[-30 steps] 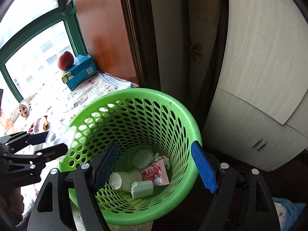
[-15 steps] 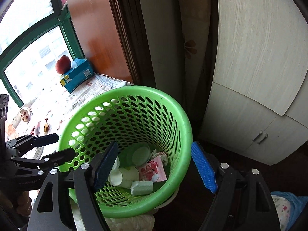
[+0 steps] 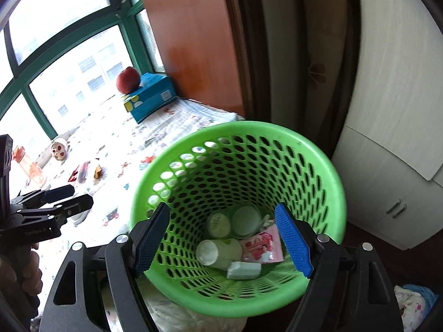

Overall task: Collect trash
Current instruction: 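Move both tools back over the table toward the clear cup and white lid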

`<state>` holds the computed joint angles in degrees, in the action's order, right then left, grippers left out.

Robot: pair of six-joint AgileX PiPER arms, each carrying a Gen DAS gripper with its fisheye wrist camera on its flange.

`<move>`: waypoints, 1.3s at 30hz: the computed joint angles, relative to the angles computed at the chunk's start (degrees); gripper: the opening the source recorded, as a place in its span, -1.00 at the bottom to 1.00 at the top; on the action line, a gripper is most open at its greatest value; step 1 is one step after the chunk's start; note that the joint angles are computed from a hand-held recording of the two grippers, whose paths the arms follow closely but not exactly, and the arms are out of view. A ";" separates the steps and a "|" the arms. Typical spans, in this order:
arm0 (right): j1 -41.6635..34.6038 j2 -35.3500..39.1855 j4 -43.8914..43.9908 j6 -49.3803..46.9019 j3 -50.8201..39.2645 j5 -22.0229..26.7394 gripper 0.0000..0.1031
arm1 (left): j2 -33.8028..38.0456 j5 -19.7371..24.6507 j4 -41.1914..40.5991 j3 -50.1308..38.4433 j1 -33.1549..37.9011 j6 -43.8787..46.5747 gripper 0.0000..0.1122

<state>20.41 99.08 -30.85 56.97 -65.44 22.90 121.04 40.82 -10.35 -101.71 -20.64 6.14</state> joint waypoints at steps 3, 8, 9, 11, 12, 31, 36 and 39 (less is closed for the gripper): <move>1.97 2.23 1.22 -1.65 -3.60 1.32 0.46 | -0.88 -1.08 0.10 2.04 3.29 0.00 0.34; 4.74 6.04 4.00 -5.18 -10.09 3.52 0.47 | -1.18 -2.41 1.44 3.65 8.71 -1.40 0.34; 5.21 6.83 4.73 -6.07 -11.42 3.89 0.47 | -1.20 -2.63 1.57 3.94 9.91 -1.62 0.34; 6.29 8.85 6.12 -7.83 -14.88 5.28 0.50 | -0.87 -2.78 1.81 3.89 12.29 -1.90 0.34; 6.81 9.74 6.70 -8.54 -16.39 5.77 0.51 | -0.59 -2.77 1.96 3.65 13.37 -1.82 0.34; 14.32 32.39 19.56 -23.01 -53.35 20.76 0.52 | 16.54 7.24 -9.31 -19.26 31.30 18.54 0.56; 15.46 39.55 21.79 -24.66 -65.42 26.72 0.52 | 24.13 14.63 -13.01 -31.96 33.24 23.14 0.61; 16.08 44.69 22.85 -25.37 -74.76 31.61 0.52 | 29.30 19.37 -12.94 -41.27 33.60 23.66 0.62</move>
<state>36.48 143.77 -8.00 31.59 -140.20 54.51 150.33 60.19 -23.30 -142.99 12.96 29.80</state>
